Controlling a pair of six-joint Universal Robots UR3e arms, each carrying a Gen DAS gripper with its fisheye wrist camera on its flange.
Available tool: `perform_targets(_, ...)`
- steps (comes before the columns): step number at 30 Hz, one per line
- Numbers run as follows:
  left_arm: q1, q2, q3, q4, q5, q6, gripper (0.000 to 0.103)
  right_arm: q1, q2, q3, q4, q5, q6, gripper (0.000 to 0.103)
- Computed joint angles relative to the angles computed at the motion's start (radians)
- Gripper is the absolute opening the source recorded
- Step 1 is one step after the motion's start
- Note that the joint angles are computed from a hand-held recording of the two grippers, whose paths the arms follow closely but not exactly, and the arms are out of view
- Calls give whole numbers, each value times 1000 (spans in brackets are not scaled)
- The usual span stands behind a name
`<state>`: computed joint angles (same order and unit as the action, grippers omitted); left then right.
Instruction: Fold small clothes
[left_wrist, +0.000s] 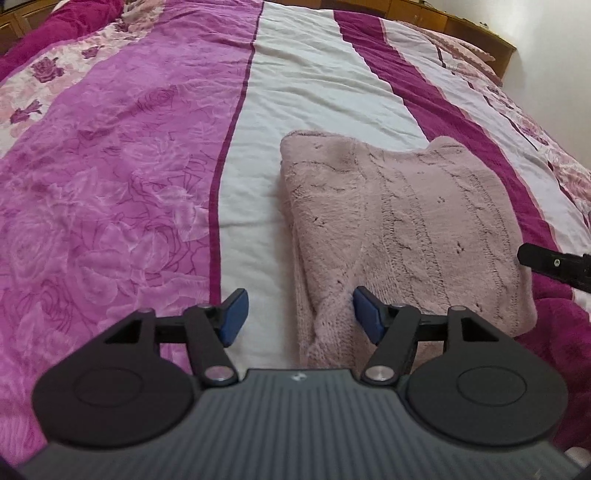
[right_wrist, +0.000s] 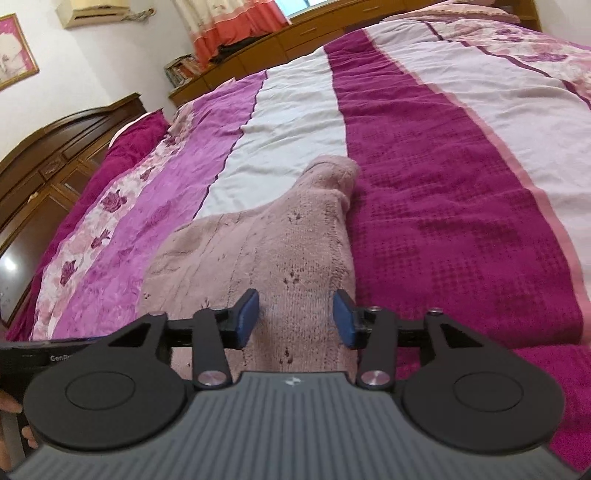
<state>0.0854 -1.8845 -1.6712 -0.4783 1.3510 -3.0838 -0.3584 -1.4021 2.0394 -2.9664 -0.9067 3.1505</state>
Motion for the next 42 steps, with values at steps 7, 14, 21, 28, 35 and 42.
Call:
perform_targets(7,-40,94,-77,10,73,-70,77,-36,-130,116,-7,28,-25,74)
perform_targets(14,-100,161,-170,33,134,-128,78,-40,-271,212,103,17,-120,81)
perform_targets(21,-178,162,-197,25,214,-170,78,5,-345,291,94,-74,-160,90)
perform_targets(28,-231,117,-140,-75,242,-177,78,69,-308,276,94,-162,-166,95)
perform_targets(35,-246,97,-126,-99,270,-201,78,83,-279,286,59,-189,-153,96)
perform_targets(42,-250,85,-119,-106,284,-210,78,90,-251,263,76,-200,-153,96)
